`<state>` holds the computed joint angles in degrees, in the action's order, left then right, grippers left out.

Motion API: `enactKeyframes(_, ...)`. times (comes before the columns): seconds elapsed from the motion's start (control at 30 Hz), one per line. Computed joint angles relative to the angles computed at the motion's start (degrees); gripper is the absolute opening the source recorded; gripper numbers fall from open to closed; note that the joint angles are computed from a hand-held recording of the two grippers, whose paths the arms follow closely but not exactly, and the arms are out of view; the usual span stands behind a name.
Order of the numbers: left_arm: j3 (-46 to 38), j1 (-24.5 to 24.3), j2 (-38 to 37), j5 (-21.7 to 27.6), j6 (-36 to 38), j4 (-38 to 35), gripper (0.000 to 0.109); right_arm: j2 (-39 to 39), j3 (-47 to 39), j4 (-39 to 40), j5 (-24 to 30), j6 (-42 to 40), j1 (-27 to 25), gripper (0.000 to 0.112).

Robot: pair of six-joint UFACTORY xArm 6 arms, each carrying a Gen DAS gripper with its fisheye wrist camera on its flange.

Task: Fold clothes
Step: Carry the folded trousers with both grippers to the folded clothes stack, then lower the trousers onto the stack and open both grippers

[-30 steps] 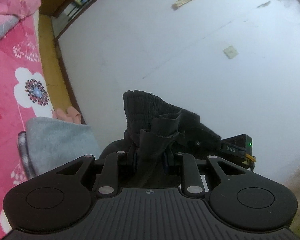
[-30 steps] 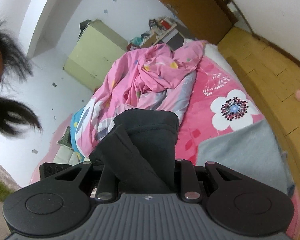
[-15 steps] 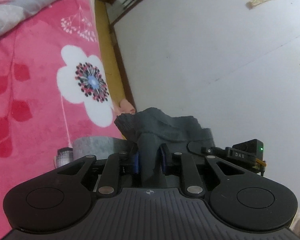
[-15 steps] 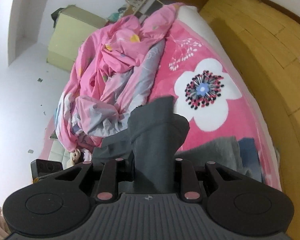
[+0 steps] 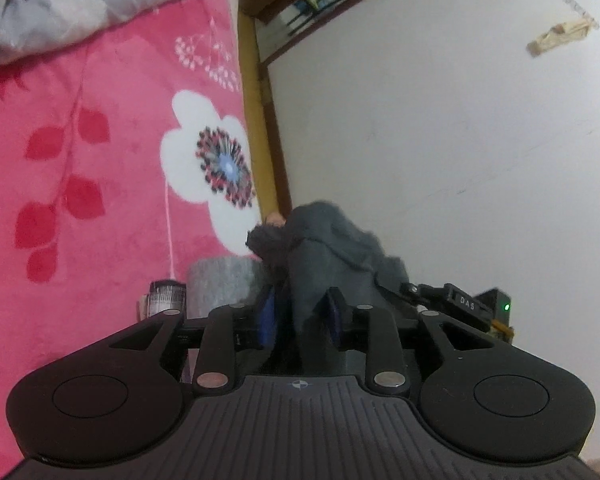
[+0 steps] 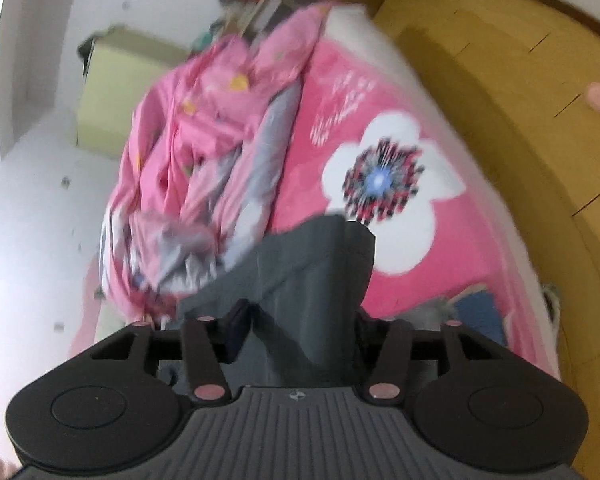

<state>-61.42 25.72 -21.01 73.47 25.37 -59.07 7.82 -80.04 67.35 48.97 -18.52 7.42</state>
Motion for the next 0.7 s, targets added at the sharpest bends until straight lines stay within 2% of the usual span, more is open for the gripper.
enactKeyframes(0.03,-0.2,0.5,-0.7,0.1,0.0,0.1,0.03,-1.8,1.4,-0.9,-2.2,0.7,-0.1,0.07)
enactKeyframes(0.13,-1.2,2.0,-2.8,0.6,0.6,0.4,0.03,-7.3,5.7,-4.2,-10.0,3.4,0.0,0.07)
enactKeyframes(0.2,-2.0,2.8,-4.6,2.0,2.7,0.9,0.03,-13.9,11.0,-6.6,-17.7,4.3,1.0,0.065)
enactKeyframes(0.23,-2.6,3.2,-5.6,3.8,4.5,1.4,0.03,-17.6,13.8,-8.3,-19.7,4.3,1.5,0.061)
enactKeyframes(0.3,-3.7,4.4,-7.1,9.5,8.6,2.3,0.03,-24.2,17.8,-14.3,-18.8,5.1,2.1,0.054)
enactKeyframes(0.33,-4.1,5.0,-7.9,12.8,11.0,2.9,0.03,-27.1,19.1,-17.9,-16.3,5.1,2.2,0.053)
enactKeyframes(0.43,-4.4,5.7,-10.0,22.1,17.0,6.4,0.031,-33.2,21.5,-25.4,-4.6,3.7,3.3,0.051)
enactKeyframes(0.47,-3.9,5.2,-10.8,23.5,18.0,8.1,0.031,-34.1,22.0,-26.7,-1.1,3.3,3.6,0.051)
enactKeyframes(0.53,-1.8,3.7,-11.9,24.0,18.0,11.8,0.031,-34.4,23.5,-29.6,2.5,5.0,3.8,0.049)
enactKeyframes(0.57,-0.5,2.6,-12.5,22.4,17.3,14.1,0.031,-34.7,24.7,-31.4,2.7,7.2,3.4,0.044)
enactKeyframes(0.6,-0.1,2.1,-12.4,21.7,16.4,15.6,0.031,-34.9,25.8,-33.2,2.9,9.5,3.0,0.035)
enactKeyframes(0.7,-1.1,2.5,-11.3,22.0,14.4,16.6,0.031,-38.2,29.4,-34.7,0.8,18.9,0.4,0.035)
